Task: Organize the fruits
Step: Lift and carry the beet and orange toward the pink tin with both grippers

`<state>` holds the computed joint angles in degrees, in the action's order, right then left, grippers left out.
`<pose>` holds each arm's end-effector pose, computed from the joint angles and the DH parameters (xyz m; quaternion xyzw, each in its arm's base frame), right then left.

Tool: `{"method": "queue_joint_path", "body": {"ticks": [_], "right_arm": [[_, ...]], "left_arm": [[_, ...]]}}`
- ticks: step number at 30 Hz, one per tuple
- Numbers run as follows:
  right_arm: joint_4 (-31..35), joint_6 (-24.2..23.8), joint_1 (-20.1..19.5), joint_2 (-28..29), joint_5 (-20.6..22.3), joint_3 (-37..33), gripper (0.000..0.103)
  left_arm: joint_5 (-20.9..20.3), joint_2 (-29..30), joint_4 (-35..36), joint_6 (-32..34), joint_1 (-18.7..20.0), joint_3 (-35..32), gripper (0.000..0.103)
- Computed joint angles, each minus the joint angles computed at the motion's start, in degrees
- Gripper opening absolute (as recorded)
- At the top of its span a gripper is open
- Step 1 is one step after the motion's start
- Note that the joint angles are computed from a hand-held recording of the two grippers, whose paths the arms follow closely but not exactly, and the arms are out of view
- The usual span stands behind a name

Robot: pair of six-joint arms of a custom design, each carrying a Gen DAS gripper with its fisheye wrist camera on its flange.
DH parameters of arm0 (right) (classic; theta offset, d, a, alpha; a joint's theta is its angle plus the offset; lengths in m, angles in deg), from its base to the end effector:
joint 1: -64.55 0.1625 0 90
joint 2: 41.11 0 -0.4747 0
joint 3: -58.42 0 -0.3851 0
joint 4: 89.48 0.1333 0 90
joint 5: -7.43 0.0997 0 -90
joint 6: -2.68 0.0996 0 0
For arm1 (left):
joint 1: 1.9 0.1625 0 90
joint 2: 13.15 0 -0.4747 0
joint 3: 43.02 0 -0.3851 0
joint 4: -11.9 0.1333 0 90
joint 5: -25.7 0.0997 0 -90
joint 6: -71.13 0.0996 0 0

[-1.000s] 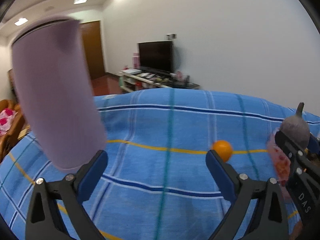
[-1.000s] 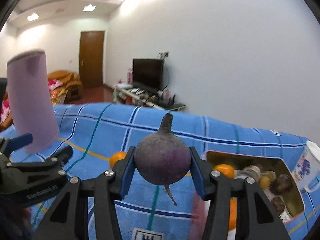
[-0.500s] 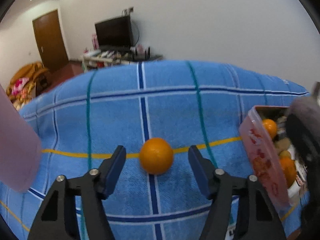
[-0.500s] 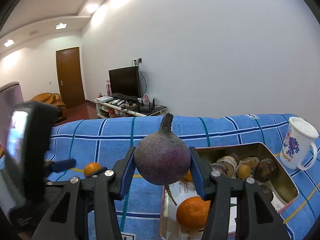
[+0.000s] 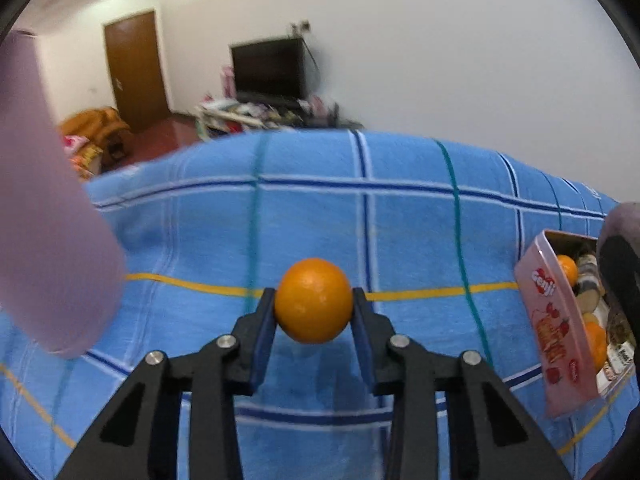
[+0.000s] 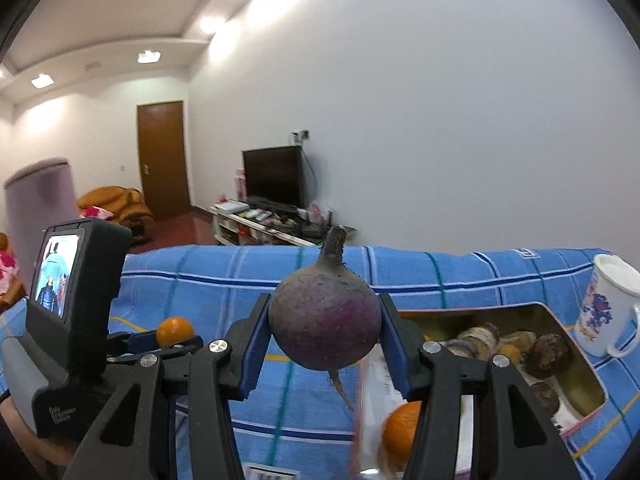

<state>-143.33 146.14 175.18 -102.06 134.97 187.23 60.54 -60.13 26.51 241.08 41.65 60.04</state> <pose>0.2188 -0.3751 0.1049 0.1831 -0.7500 0.5422 0.3318 -0.1878 -0.4752 0.1033 0.1992 0.8543 -0.3470 0.3317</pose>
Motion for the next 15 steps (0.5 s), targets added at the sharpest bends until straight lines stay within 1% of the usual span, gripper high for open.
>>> {"method": "queue_joint_path", "body": {"ticks": [2,6,8,10,12,15], "right_arm": [[0.2,0.1,0.4,0.4,-1.6,0.2,0.053],[0.2,-0.9,1.6,1.9,-3.2,0.1,0.053],[-1.0,-2.2,2.4,2.7,-3.2,0.4,0.053],[-2.1,-3.3,2.9,3.2,-2.9,0.6,0.053],[-1.9,-2.8,3.0,3.2,-2.7,0.9,0.053],[-2.3,-2.0,3.5,3.2,-1.7,1.3,0.053]], "left_arm": [[-2.6,-1.6,-3.3,0.4,-1.0,2.7,0.038],[-7.1,-5.0,-9.2,1.2,-3.1,7.7,0.038],[-9.1,-6.3,-12.0,2.0,-3.9,9.7,0.038],[-10.3,-7.7,-14.0,2.9,-4.1,11.2,0.038],[-11.7,-8.7,-15.6,2.1,-5.2,13.5,0.038],[-13.5,-9.9,-18.4,3.5,-6.4,15.6,0.038]]}}
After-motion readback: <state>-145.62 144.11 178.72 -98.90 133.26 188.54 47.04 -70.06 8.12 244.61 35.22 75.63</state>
